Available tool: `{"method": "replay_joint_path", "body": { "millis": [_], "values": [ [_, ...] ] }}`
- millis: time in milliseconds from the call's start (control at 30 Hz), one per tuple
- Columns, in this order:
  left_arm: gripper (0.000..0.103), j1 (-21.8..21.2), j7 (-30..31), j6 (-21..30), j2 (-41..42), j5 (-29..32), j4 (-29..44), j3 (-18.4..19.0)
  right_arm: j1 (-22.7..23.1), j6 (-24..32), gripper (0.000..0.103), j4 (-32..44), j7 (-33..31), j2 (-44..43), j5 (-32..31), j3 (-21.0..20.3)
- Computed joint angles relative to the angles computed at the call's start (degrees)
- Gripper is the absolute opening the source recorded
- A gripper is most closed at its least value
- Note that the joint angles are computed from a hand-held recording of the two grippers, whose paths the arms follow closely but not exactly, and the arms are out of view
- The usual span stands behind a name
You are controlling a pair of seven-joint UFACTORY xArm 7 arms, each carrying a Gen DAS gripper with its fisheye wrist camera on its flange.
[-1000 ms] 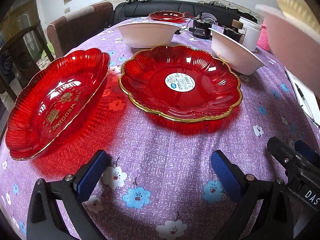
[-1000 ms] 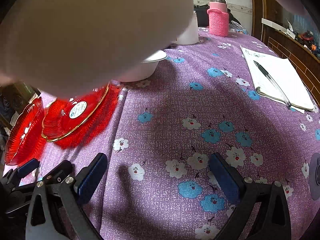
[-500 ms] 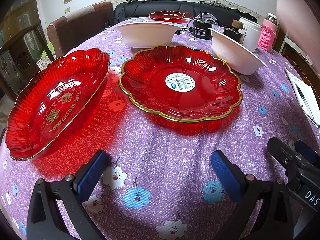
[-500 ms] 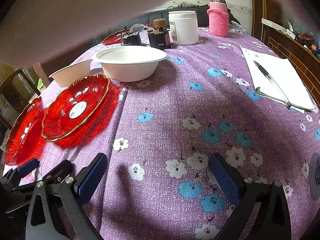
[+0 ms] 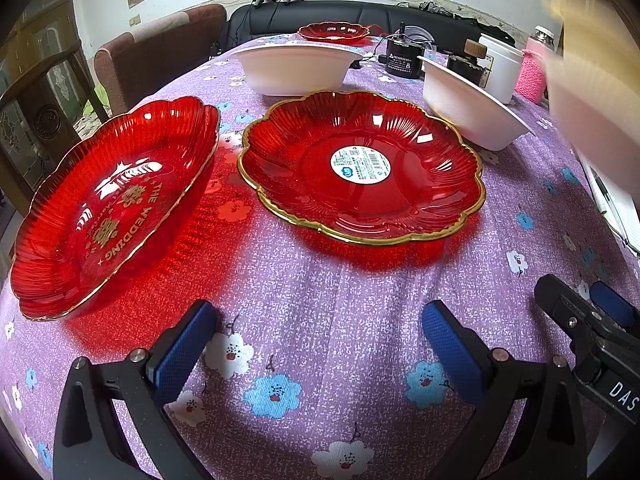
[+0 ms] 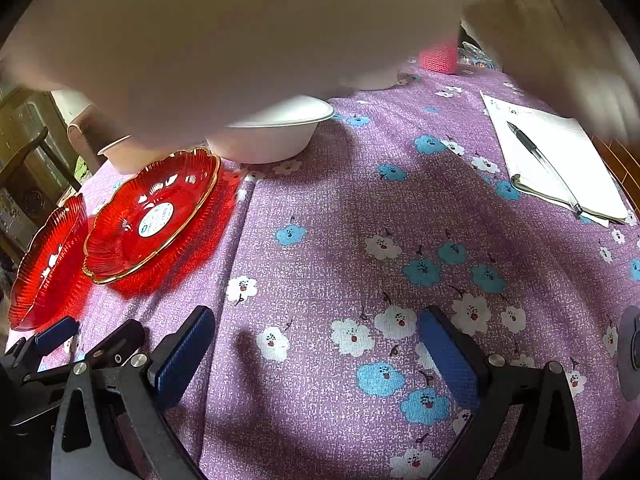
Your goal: Organize plates and bowls
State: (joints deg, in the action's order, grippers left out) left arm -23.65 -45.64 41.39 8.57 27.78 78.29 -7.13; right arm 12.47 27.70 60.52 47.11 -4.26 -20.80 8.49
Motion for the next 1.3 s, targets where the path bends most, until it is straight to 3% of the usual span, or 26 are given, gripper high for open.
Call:
{"method": "replay_joint_path", "body": {
  "millis": [1300],
  "values": [
    [0.103,0.2,-0.9,0.3,-0.4,0.4,-0.4,-0.1,0.3,1.3,0.103,0.7,0.4,0.3,-0.9,0.1]
  ]
}}
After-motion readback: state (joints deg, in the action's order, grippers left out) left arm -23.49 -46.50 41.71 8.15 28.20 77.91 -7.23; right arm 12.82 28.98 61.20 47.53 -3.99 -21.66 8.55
